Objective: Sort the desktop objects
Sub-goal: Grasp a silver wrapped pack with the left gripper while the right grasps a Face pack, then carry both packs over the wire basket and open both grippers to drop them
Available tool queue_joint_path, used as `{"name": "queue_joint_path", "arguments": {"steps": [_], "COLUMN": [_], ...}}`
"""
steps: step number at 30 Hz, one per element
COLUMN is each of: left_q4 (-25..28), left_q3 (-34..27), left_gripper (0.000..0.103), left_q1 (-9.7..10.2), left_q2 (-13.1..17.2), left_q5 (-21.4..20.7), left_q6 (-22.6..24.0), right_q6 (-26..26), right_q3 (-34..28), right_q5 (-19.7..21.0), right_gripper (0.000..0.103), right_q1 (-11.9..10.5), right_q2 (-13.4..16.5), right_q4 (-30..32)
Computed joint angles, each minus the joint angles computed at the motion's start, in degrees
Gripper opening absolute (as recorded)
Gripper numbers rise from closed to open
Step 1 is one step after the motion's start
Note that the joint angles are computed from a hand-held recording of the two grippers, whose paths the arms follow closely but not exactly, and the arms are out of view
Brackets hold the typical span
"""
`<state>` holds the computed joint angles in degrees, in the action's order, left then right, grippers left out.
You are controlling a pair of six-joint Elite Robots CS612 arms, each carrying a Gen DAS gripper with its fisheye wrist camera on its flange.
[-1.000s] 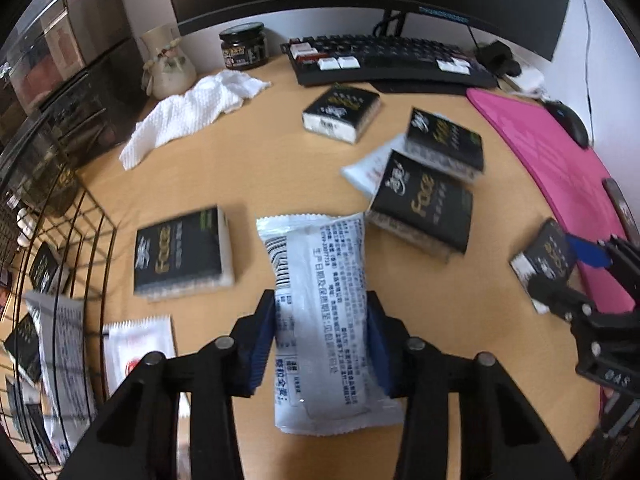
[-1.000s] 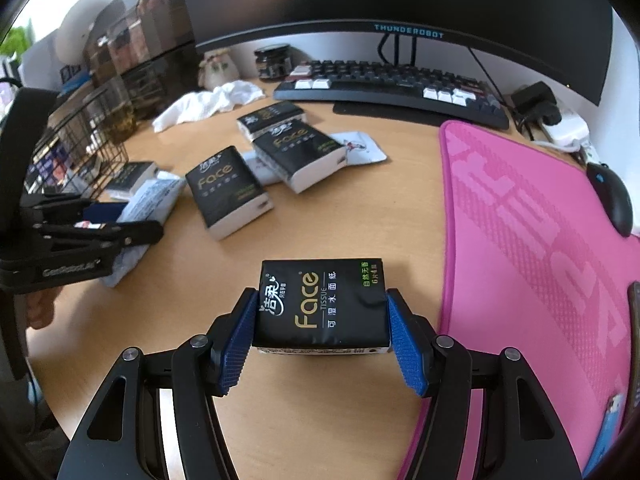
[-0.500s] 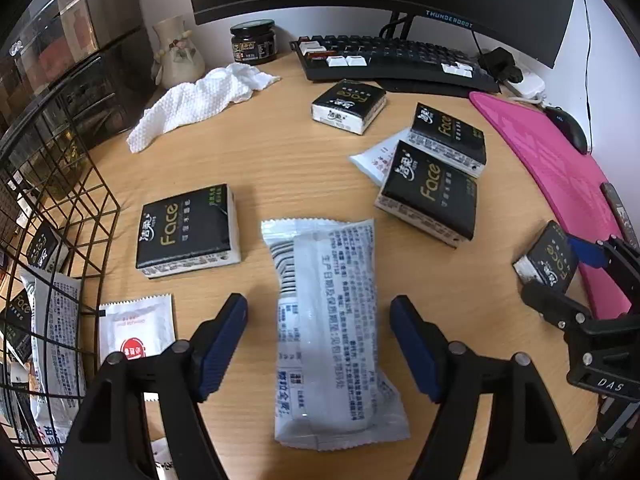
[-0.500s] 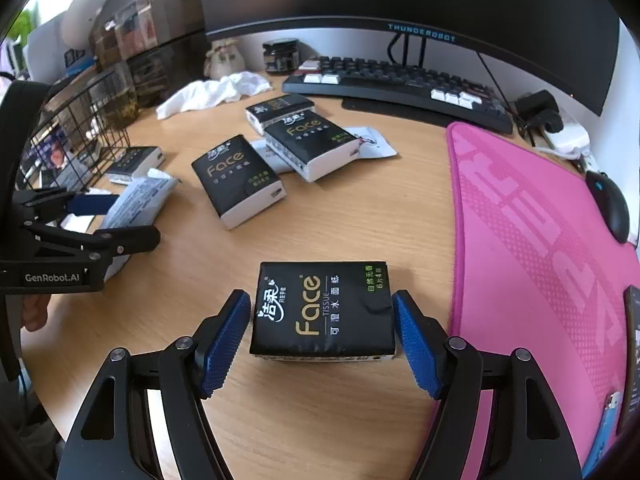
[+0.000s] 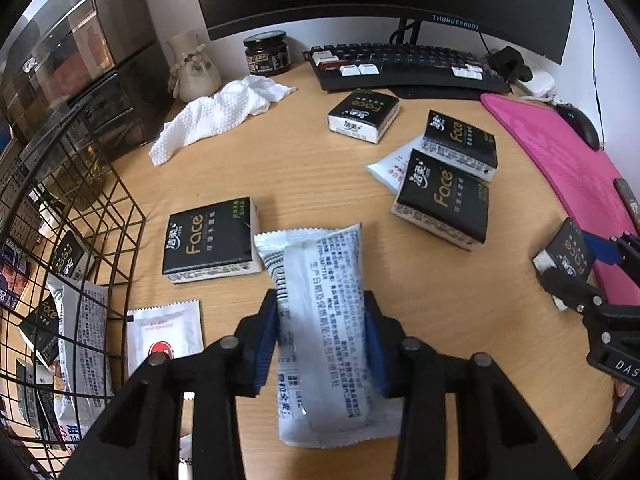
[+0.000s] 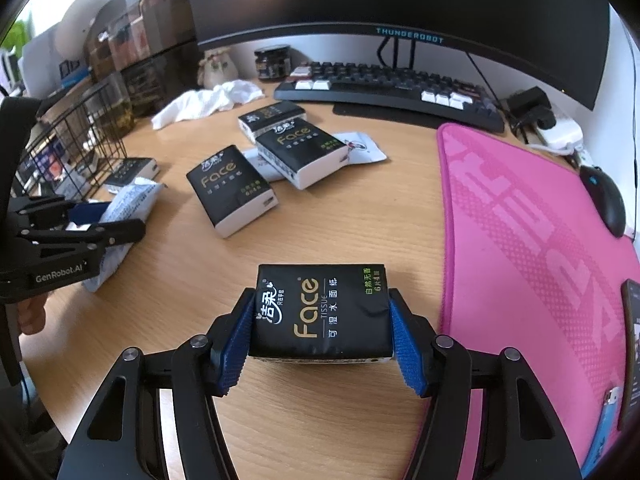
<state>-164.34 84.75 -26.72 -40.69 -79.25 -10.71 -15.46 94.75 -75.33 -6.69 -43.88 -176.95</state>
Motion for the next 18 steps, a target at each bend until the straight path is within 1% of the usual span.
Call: {"name": "queue_joint_path", "arguments": {"steps": [5,9,14,18], "left_q4": [-2.4,-4.7,-8.8,-14.2], "left_q3": [1.5,3.1,5.7,8.7], "left_gripper": [0.043,0.043,0.043,0.043], "left_q1": [-0.38,-0.51,-0.76,-1.02], "left_q2": [-1.2,-2.7,-4.7,-6.8], "left_q5": [1.0,0.0,0.7,1.3], "left_q6": [0.6,1.1,1.2,1.9], "right_q6": [0.6,0.8,0.7,2.1], "right_q3": [0.5,1.3,3.5,6.0], "right_q5": [0.8,1.1,0.6,1.0], "right_gripper": [0.062,0.062,0.062,0.062], "right_q1": [-0.1,0.0,0.4,0.4], "right_q2": [-0.5,-1.4,-3.4,-5.4], "right_q4": [-0.5,-1.7,-5.5,-10.2]}}
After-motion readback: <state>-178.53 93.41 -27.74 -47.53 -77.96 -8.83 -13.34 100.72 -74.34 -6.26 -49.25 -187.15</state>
